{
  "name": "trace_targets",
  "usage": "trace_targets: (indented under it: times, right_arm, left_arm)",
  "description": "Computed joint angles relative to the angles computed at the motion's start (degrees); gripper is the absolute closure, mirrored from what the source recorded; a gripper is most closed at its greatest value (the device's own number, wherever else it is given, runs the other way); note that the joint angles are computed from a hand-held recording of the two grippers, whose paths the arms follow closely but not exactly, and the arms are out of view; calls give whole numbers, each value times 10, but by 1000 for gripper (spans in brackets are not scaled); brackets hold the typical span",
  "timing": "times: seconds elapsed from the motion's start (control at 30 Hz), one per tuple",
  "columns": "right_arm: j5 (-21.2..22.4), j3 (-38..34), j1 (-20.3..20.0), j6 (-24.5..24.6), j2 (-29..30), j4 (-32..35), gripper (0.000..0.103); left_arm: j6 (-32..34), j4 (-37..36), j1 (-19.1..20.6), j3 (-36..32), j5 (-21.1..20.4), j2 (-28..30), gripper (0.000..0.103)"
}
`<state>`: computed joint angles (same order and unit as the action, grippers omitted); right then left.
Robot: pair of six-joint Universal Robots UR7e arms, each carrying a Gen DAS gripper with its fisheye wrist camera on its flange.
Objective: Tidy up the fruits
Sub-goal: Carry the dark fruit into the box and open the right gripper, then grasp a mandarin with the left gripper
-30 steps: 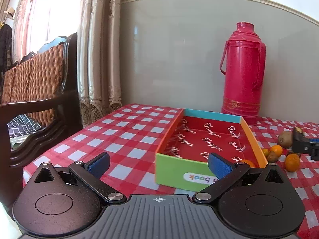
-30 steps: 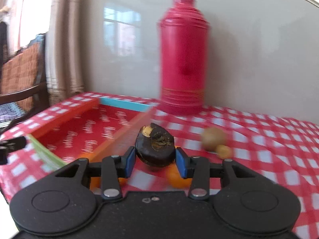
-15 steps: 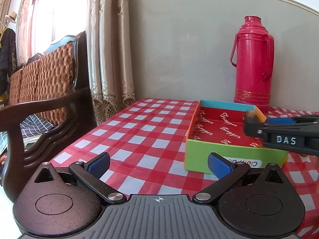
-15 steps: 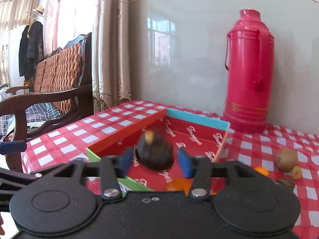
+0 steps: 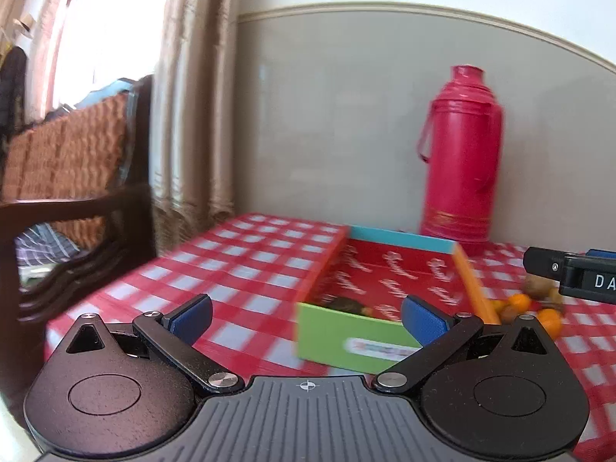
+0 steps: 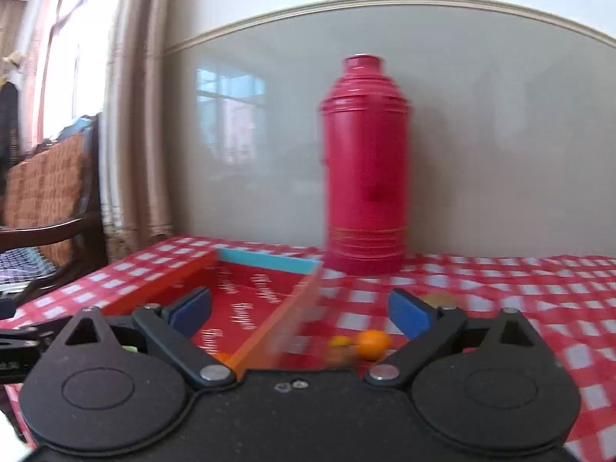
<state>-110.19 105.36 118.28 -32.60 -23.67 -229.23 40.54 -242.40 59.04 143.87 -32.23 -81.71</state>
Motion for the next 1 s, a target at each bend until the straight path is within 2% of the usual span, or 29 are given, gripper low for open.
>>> trace_targets:
  times: [0.1, 0.2, 0.3, 0.37, 0.5, 0.6, 0.77, 0.8, 1.0]
  right_arm:
    - [-9, 24, -12, -9, -21, -4, 9]
    - [-15, 42, -20, -37, -34, -26, 9]
    - [-23, 58, -29, -53, -45, -50, 8]
    - [-27, 67, -37, -54, -53, -62, 8]
    - [-47, 77, -53, -50, -65, -81, 8]
    - [-70, 79, -64, -47, -72, -93, 8]
    - [-117, 80, -83, -31, -83, -96, 6]
    - [-131, 78, -85, -26, -86, -86, 6]
    - [-134, 88, -104, -28, -97, -91, 6]
  left_arm:
    - [-70, 122, -14, 8, 1, -24, 0]
    - [-59, 95, -33, 1, 19, 11, 0]
    - [-75, 107, -45, -2, 5, 34, 0]
    - [-83, 126, -51, 2, -18, 46, 0]
    - [-83, 95, -59, -9, -49, 105, 0]
    - [-98, 112, -52, -20, -80, 135, 0]
    - [-90, 113, -56, -66, -45, 210, 0]
    - [-91, 117, -55, -72, -45, 217, 0]
    - [-119, 141, -33, -111, -64, 241, 0]
